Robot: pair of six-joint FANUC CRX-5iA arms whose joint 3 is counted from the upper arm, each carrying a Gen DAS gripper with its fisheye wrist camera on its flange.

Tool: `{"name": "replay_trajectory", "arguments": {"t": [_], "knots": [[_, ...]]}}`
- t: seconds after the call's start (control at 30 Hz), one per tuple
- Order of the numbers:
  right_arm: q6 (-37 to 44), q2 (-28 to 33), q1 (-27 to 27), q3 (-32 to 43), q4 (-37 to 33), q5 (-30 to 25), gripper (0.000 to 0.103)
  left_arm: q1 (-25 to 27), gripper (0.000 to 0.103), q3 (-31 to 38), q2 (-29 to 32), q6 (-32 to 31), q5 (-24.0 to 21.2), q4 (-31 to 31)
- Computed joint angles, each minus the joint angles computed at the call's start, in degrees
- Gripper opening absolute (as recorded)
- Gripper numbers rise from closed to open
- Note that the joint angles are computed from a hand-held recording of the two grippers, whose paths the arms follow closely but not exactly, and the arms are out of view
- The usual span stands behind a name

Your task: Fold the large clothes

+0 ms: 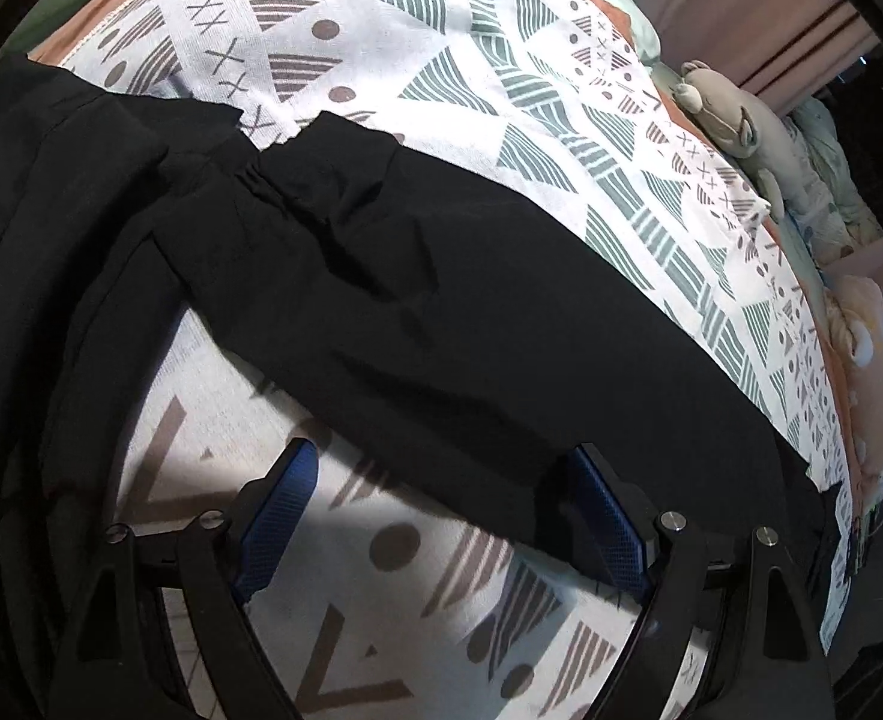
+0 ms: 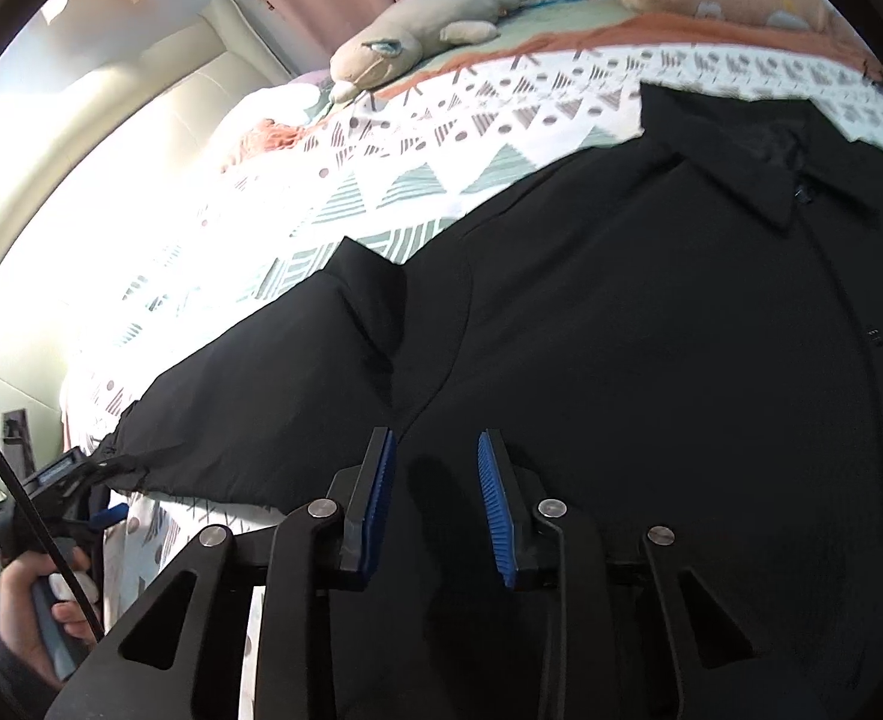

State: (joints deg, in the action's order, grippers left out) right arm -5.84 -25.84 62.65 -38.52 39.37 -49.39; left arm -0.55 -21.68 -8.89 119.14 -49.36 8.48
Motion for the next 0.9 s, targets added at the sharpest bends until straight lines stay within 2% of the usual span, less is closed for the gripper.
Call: {"name": "replay_trajectory", "arguments": {"t": [0.07, 0.1, 0.13, 0.2, 0.23, 0.27, 0.5, 0.57, 0.63, 0.67, 0.77, 0.87, 0.9], "knots": [[1.09, 0.57, -1.9, -0.07, -1.75, 2.82, 0.026, -1.39, 0.074, 3.53, 2.2, 2.06, -2.45, -4.12], [1.53, 0.45, -3.29, -0.6, -3.1, 6.25, 0.026, -1.78, 0.059, 4.91, 3.21, 1.63, -3.37, -4.99], [3.4, 0.15, -5.35, -1.16, -6.98, 11.74, 0.026, -1.7, 0.037, 5.37, 3.68, 1.06, -3.47, -4.91], [7.71, 1.96, -7.09, -0.41, -12.74, 14.72, 0.026, -0.67, 0.013, 5.86, 4.24, 0.38, -4.13, -3.57], [6.6, 2.85, -6.89, -0.22, -11.26, 13.2, 0.026, 0.06, 0.009, 5.25, 3.8, -0.01, -3.71, -2.08], [5.04, 3.0, -6.74, -0.89, -9.25, 13.6, 0.026, 0.62, 0.007, 4.55, 2.87, -0.78, -2.75, -0.63], [2.04, -0.16, -7.09, -2.41, -10.96, 16.79, 0.026, -2.39, 0.006, 8.07, -2.02, -4.57, -1.24, -1.77], [-1.74, -1.79, -5.78, -3.36, -7.45, 14.42, 0.034, -3.96, 0.006, 10.51, -2.98, -5.78, -1.98, -1.75], [-8.12, -4.54, -3.78, -5.25, -1.8, 11.98, 0.069, -5.42, 0.006, 12.76, -3.25, -6.13, -2.58, -1.87], [-11.07, -5.96, -3.03, -6.56, 0.7, 12.01, 0.073, -6.51, 0.006, 14.26, -3.44, -6.4, -3.09, -1.81], [-17.79, -10.82, 0.65, -9.41, 5.48, 9.35, 0.073, -9.84, 0.006, 18.37, -3.08, -6.49, -4.08, -2.7], [-18.4, -13.91, 6.61, -8.96, 6.51, -0.2, 0.073, -13.15, 0.006, 22.05, -2.41, -6.52, -4.05, -2.63], [-18.41, -14.35, 7.6, -8.76, 7.04, -1.79, 0.073, -14.21, 0.006, 23.21, -2.03, -6.63, -4.03, -2.51]]}}
